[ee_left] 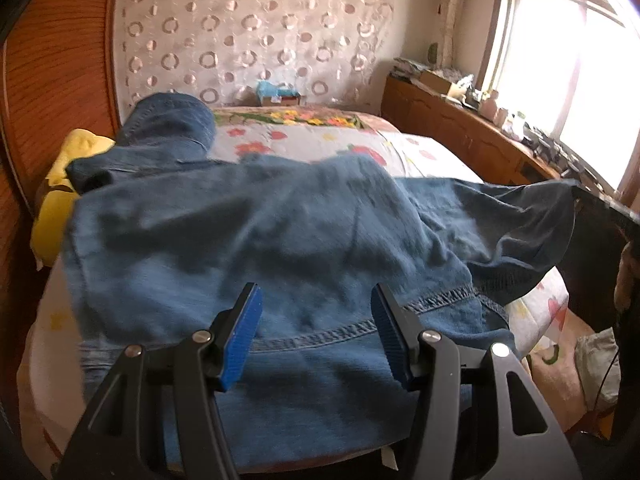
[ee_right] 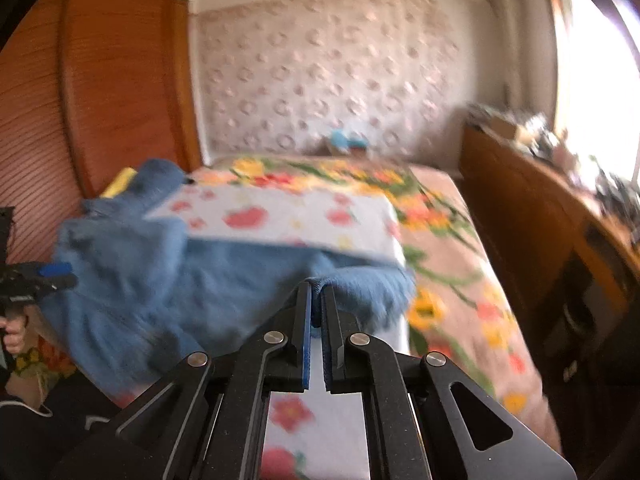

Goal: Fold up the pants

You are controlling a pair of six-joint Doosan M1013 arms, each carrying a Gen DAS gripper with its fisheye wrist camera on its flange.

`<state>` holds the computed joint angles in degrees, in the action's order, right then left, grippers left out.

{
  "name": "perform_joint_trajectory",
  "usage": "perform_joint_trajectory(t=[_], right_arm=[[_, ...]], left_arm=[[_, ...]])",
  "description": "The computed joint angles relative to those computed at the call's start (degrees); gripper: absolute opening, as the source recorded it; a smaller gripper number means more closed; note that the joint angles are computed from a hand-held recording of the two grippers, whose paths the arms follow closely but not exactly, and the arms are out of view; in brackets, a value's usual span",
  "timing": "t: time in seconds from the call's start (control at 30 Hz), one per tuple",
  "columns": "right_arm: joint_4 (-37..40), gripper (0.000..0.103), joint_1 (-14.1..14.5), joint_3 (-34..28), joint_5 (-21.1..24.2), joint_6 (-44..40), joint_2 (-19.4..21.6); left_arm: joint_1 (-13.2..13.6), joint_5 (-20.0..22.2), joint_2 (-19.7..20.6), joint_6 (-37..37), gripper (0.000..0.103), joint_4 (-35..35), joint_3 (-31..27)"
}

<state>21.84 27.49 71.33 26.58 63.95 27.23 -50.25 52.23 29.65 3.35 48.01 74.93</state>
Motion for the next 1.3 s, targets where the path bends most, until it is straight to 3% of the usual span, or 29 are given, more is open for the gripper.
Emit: perform_joint_trajectory(t=[0.23,0.4,0.53,0.6,0.63,0.67,0.83,0.9,0.97,1.1,1.3], right_arm=[[11.1,0.002,4.3,-10.2,4.9,-17.4,3.1],[19.3,0.002,7.9,-18.7,13.1,-27.2,6.8],[21.3,0.002,10.1,-25.8,21.8,-26.7,11.1],[19.3,0.008,11.0,-29.0,24.9,-24.3,13.2],[17.5,0.022,11.3,-29.2,24.1,-22.6,13.5],[17.0,0.030,11.4,-29.6,24.2,-21.5,14.0],[14.1,0.031,10.6,-28.4,23.9,-18.3,14.3],[13.0,0.036,9.9,-26.7,23.4,-16.7,13.8],[11.4,0.051,9.3,-25.0,22.1,-14.4,13.6],[8.2,0.052,8.2,-21.9,21.1,-10.0,13.2],[6.5,0.052,7.0,-20.3,23.2,-5.9,14.6]], left_arm=[[-1.0,2.8,-2.8,-4.4,0.056,4.0,2.9],[-1.6,5.0,-5.2,-8.2,0.056,6.3,6.1],[-1.9,6.2,-6.7,-10.7,0.056,7.3,8.1],[-1.9,6.1,-7.1,-11.4,0.056,7.4,8.8],[-1.8,6.1,-7.3,-11.6,0.056,7.2,9.2],[-1.7,5.9,-7.4,-11.6,0.056,7.1,9.4],[-1.4,4.4,-7.0,-11.1,0.056,6.6,9.5],[-1.2,3.3,-6.7,-10.4,0.056,6.3,9.3],[-0.9,1.8,-6.1,-9.1,0.056,5.5,8.9],[-0.6,-0.1,-4.6,-5.7,0.056,4.5,7.3],[-1.1,-2.3,-3.7,-3.5,0.056,6.3,5.4]])
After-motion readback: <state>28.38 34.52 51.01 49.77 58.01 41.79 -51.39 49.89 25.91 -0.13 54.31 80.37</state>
